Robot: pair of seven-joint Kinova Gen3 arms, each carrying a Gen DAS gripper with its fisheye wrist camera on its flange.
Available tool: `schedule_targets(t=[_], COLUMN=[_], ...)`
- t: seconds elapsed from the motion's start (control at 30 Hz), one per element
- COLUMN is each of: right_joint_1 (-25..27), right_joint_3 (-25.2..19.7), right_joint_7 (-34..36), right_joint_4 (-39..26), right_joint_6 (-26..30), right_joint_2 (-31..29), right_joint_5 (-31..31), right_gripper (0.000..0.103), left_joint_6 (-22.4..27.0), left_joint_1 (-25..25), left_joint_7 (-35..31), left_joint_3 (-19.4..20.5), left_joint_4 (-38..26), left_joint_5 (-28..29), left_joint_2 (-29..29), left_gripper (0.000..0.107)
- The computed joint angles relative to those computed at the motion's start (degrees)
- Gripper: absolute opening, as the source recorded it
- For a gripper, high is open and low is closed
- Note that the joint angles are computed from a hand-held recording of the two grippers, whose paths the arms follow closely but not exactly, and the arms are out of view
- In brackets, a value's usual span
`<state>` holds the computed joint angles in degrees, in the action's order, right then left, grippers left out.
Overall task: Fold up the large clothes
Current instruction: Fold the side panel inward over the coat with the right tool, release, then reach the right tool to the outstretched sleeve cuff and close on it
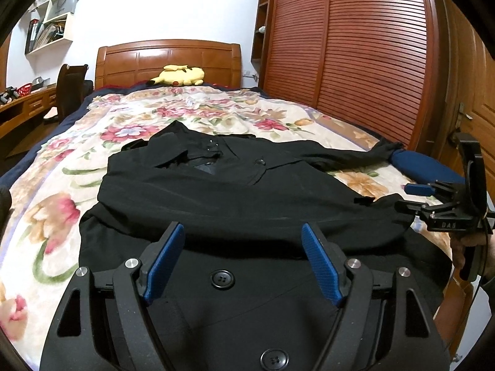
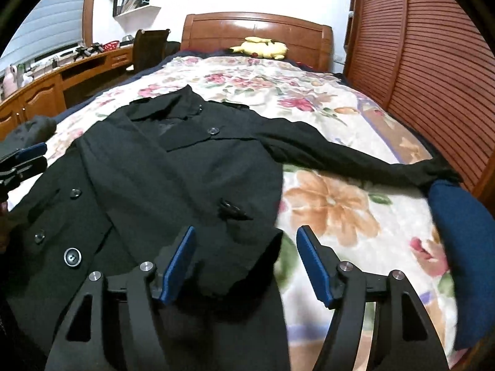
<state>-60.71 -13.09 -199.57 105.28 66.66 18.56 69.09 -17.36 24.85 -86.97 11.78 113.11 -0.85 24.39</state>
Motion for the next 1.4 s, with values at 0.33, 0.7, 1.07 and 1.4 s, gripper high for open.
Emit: schedule_targets(t=[0.33, 0.7, 1.07, 1.4], right_joint_1=[1.8, 10.4, 21.4, 24.0], right_joint_3=[1.0, 3.9, 7.6, 11.2], right_joint_7=[2.6, 7.2, 16.6, 23.6], right_joint_4=[-0.2, 2.3, -1.7, -4.9], right_joint_6=[-3.0, -3.8, -8.0, -11.4], right_joint_2=[-0.2, -1.5, 0.6, 3.9], right_joint_5=[1.0, -0.4, -3.5, -4.2], right_gripper=[0.069, 0.069, 0.069, 0.069], left_joint_6=[0.1, 1.0, 4.3, 7.8], left_joint_1=[0.1, 1.5, 3.6, 5.1], left_joint_7=[-0.1, -1.3, -3.2, -4.0], left_joint_3=[-0.3, -0.9, -2.3, -3.8], left_joint_4=[-0.2, -1.8, -4.7, -6.4], left_joint_5=[0.0, 1.1, 2.2, 3.9], left_joint_2=[0.2, 1.3, 2.6, 3.4], left_gripper=[0.079, 0.079, 0.079, 0.079])
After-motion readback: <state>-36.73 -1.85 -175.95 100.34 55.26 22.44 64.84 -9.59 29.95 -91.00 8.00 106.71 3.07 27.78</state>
